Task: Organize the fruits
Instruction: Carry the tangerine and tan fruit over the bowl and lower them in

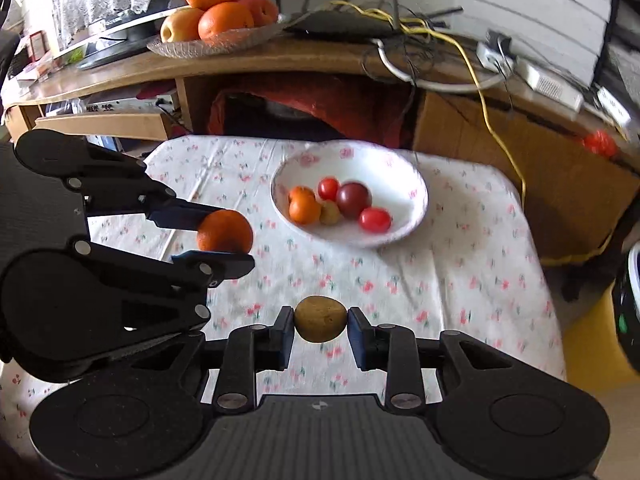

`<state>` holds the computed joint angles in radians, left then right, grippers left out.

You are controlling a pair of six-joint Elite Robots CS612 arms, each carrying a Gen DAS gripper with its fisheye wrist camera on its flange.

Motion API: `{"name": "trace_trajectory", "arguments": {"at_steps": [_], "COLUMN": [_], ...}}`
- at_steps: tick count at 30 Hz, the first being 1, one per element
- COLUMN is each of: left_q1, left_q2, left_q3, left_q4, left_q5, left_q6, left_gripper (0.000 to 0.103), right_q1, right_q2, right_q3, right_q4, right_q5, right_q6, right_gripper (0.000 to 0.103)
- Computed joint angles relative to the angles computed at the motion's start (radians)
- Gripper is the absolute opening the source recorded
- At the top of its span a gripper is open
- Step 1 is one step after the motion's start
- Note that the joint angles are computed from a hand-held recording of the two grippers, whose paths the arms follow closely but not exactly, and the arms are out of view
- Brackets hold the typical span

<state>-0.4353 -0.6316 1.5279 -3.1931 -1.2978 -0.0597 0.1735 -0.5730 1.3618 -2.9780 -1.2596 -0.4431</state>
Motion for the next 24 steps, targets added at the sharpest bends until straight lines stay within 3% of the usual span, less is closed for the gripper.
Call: {"name": "trace_trajectory", "arguments": {"at_steps": [8,24], "left_q1": [0.028,0.064], "left_q2": [0.059,0.15], "left_q3": [-0.123,-0.29], "left_q4": [0.069,0.17], "left_q5": [0.011,-0.003], "left_q6": [0.001,-0.014], "left_gripper": [0.038,0.038], "right_q1": [0.004,0.017], "right_q2": [0.072,0.195], "right_q3": [-0.141,-0.389], "right_q4": [0.048,0.168], "right_q5": [0.013,-0.037], "right_q6": [0.034,0.062], "right_gripper": [0.026,0.026]}}
